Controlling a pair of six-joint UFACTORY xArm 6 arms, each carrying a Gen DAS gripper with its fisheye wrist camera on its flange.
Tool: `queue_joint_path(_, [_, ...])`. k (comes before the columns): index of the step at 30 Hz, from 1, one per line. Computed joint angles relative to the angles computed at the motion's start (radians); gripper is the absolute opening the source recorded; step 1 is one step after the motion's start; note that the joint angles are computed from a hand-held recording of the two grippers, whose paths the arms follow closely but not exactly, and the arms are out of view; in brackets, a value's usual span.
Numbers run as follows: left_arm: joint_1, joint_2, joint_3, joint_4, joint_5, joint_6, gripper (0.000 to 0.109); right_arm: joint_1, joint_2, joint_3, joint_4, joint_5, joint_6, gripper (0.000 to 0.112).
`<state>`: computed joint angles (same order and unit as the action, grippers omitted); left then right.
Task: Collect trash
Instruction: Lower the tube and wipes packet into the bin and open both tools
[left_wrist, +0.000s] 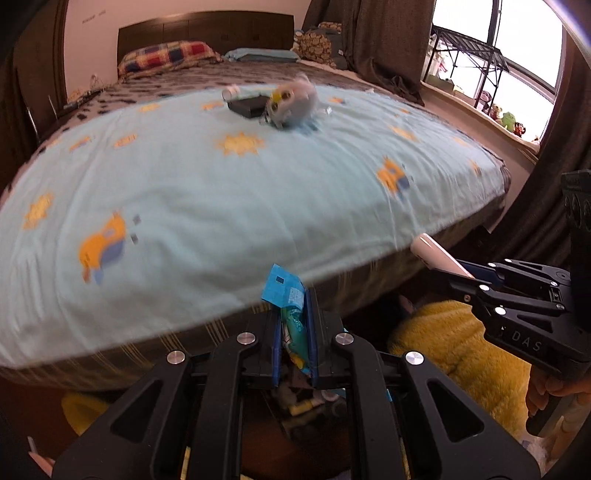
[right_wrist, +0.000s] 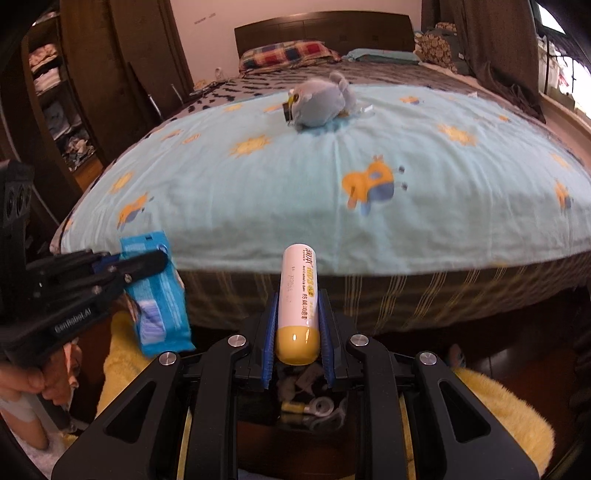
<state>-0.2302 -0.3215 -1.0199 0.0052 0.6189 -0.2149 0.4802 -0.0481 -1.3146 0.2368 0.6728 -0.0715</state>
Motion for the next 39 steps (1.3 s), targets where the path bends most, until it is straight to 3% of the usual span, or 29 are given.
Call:
queue_joint_path(11, [-0.05,-0.024,0.181,-0.024,-0.049,-0.03,0.01,0.015,0.004,0.094,-0.018,0.056,0.045,0.022])
queue_joint_path(25, [-0.045,0.174,0.138,-0.147,-0.031,0.05,0.011,-0.003,0.137,0.054,0.037,0.119,0.068,0.021])
queue_joint_path(34, [-0.047,0.213,0.107,-0.136,-0.041,0.044,0.012,-0.008,0.19,-0.013,0.005,0.131,0.107,0.024])
queue_joint_path(36, [-0.046,0.197,0.118,-0.121,-0.04,0.035,0.015,-0.007,0.185,-0.017,-0.005,0.128,0.112,0.024])
queue_joint_path(39, [-0.044,0.176,0.129,-0.095,-0.037,0.017,0.03,-0.011,0.177,-0.023,-0.021,0.12,0.126,0.031])
